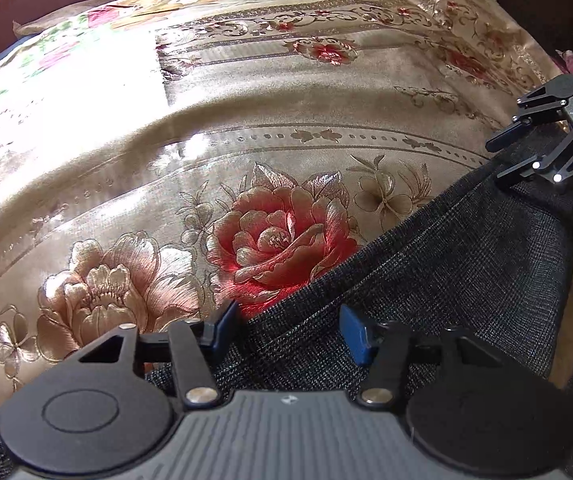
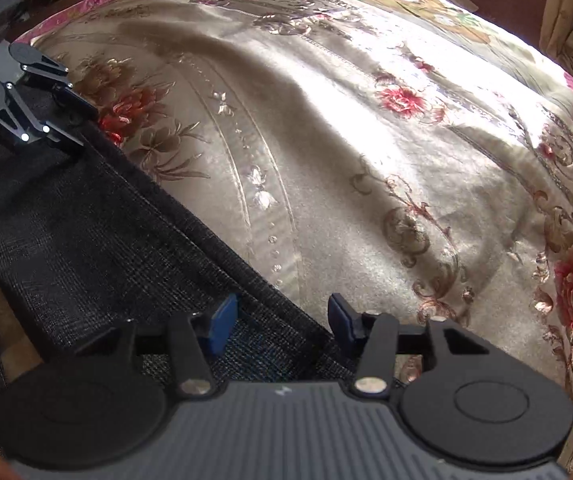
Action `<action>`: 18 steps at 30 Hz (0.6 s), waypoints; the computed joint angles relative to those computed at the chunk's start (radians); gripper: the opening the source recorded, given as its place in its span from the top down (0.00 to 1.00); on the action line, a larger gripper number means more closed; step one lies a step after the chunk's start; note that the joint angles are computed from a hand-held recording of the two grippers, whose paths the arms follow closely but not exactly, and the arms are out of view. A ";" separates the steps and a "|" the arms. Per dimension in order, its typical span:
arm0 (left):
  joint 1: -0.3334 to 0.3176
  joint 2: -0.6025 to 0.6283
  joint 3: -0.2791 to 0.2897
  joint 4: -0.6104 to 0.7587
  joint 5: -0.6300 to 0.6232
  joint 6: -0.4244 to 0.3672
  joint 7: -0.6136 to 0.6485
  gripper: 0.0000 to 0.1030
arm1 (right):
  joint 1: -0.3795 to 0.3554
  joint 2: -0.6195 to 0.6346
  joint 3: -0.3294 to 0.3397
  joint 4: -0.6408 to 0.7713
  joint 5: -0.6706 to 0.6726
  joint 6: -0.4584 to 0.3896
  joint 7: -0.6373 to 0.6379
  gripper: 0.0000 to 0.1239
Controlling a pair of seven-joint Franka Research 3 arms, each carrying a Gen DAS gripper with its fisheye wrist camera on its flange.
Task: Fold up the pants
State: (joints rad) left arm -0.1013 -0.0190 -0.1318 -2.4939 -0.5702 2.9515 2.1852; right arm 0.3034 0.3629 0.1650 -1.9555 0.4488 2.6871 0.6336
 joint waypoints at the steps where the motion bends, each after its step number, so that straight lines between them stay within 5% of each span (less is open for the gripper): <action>1: 0.001 0.000 0.001 0.002 0.011 -0.007 0.001 0.38 | 0.012 0.011 -0.006 0.016 -0.018 -0.018 0.017 0.65; 6: 0.004 -0.006 0.004 0.003 0.021 -0.031 0.000 0.61 | 0.036 0.017 -0.017 0.032 -0.072 -0.064 0.054 0.86; 7: 0.004 -0.008 0.004 -0.001 0.027 -0.022 -0.014 0.77 | 0.044 0.013 -0.023 0.028 -0.085 -0.061 0.072 0.88; 8: 0.004 -0.011 0.003 -0.008 0.039 -0.013 -0.038 0.81 | 0.055 0.007 -0.028 0.019 -0.102 -0.047 0.088 0.92; 9: 0.002 -0.017 -0.001 -0.021 0.063 0.015 -0.072 0.82 | 0.070 -0.002 -0.038 0.005 -0.127 -0.022 0.112 0.99; 12: 0.005 -0.044 -0.012 -0.074 0.233 0.089 -0.230 0.83 | 0.086 -0.039 -0.041 -0.048 -0.158 0.051 0.152 0.99; 16: 0.104 -0.124 -0.097 -0.166 0.529 0.194 -0.518 0.83 | 0.066 -0.129 -0.008 -0.159 -0.111 0.186 0.152 0.99; 18: 0.146 -0.185 -0.143 -0.214 0.580 0.232 -0.602 0.84 | 0.042 -0.196 0.017 -0.216 -0.039 0.214 0.113 0.99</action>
